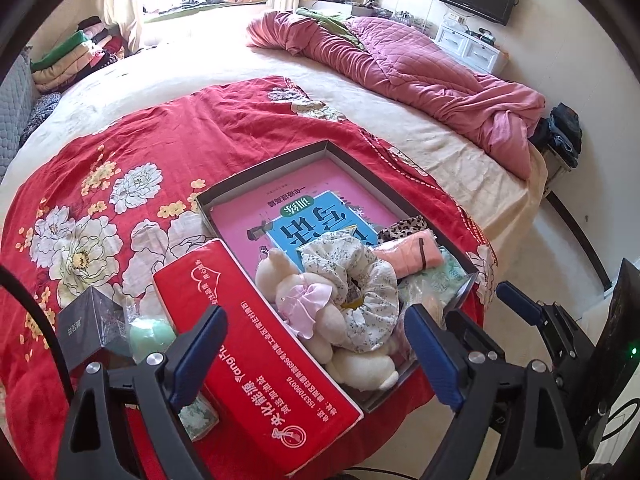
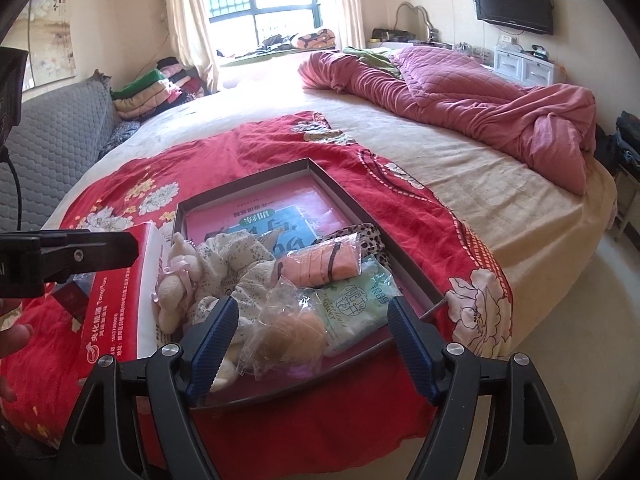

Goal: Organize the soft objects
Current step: 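Withdraw both tools from the tray back toward the remaining pile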

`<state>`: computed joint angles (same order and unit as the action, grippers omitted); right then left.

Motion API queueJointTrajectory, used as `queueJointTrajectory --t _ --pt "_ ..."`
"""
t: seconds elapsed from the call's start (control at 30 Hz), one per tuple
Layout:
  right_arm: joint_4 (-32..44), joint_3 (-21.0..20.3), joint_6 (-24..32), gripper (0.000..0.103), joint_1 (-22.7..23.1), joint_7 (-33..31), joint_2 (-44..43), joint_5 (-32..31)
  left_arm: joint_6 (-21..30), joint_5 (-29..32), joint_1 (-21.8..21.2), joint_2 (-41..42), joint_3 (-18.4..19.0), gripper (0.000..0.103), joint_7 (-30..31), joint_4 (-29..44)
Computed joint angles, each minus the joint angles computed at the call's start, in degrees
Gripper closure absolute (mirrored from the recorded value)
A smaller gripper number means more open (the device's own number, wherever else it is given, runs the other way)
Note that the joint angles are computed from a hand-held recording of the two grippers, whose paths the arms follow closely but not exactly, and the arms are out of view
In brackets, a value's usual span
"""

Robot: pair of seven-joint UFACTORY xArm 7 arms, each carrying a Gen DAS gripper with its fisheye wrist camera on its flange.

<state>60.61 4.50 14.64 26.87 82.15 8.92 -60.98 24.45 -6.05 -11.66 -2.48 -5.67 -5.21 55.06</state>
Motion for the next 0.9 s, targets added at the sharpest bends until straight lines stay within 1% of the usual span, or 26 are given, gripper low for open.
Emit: queueJointTrajectory --t 0.23,0.67,0.9 --pt "-0.1 0.9 1.9 0.025 0.1 1.4 -1.7 -1.1 0.0 3.0 0.5 -3.8 0.0 0.013 -2.4 -3.4" --pt "1.3 3.5 4.4 0.025 0.2 1.4 -3.3 -2.6 1.0 3.2 1.7 -10.5 1.1 0.013 -2.9 -8.7" --pt "3.2 4.4 5.0 0.025 1.2 -0.5 -2.8 -2.0 1.4 2.2 2.6 -14.0 2.2 0.013 -2.1 -11.3"
